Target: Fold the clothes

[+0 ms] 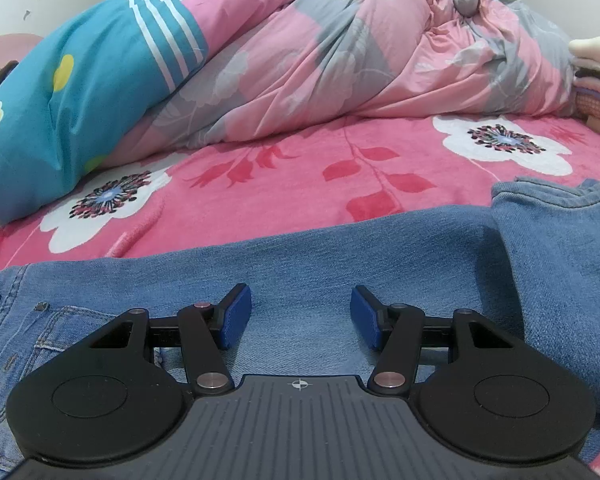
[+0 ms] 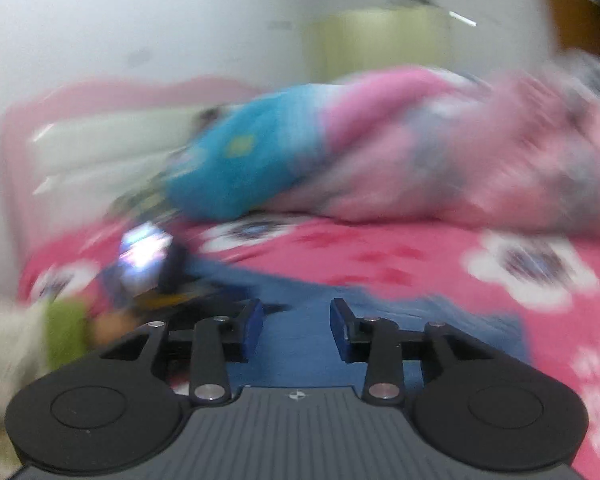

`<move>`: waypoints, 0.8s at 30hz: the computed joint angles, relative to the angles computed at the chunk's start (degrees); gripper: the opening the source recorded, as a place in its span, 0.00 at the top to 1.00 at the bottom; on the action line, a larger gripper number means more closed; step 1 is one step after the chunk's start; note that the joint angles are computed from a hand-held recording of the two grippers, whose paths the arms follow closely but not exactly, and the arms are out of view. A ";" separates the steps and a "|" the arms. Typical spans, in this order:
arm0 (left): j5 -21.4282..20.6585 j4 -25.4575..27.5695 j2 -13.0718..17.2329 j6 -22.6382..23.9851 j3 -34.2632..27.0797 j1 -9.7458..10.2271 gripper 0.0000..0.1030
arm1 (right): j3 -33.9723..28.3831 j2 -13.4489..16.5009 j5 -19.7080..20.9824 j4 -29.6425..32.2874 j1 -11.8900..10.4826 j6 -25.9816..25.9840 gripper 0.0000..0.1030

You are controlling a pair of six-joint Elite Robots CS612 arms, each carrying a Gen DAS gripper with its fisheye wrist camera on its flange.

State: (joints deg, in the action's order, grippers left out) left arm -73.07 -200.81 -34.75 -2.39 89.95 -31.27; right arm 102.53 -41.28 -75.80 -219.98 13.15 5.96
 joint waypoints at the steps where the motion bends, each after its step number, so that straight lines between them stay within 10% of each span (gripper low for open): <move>1: 0.03 -0.02 0.01 -0.01 -0.01 -0.01 0.46 | -0.10 -0.20 -0.53 2.04 -0.92 4.82 0.61; 4: 0.08 -0.10 0.06 -0.06 -0.03 -0.03 0.45 | -1.15 0.08 0.69 6.74 -3.11 14.64 0.61; 9: 0.00 -0.09 0.09 -0.19 -0.08 0.00 0.45 | -5.33 2.20 2.11 15.03 -3.25 15.63 0.62; 12: -0.13 -0.14 0.10 -0.32 -0.07 0.04 0.45 | -5.16 2.78 5.88 12.58 -3.21 16.72 0.85; 19: -0.58 -0.31 0.15 -0.73 -0.06 0.16 0.45 | -3.02 1.50 25.55 13.79 -1.77 -4.81 0.83; 24: -0.67 -0.38 0.13 -0.73 -0.01 0.19 0.45 | 1.18 -1.72 26.51 16.55 -2.00 -17.56 0.52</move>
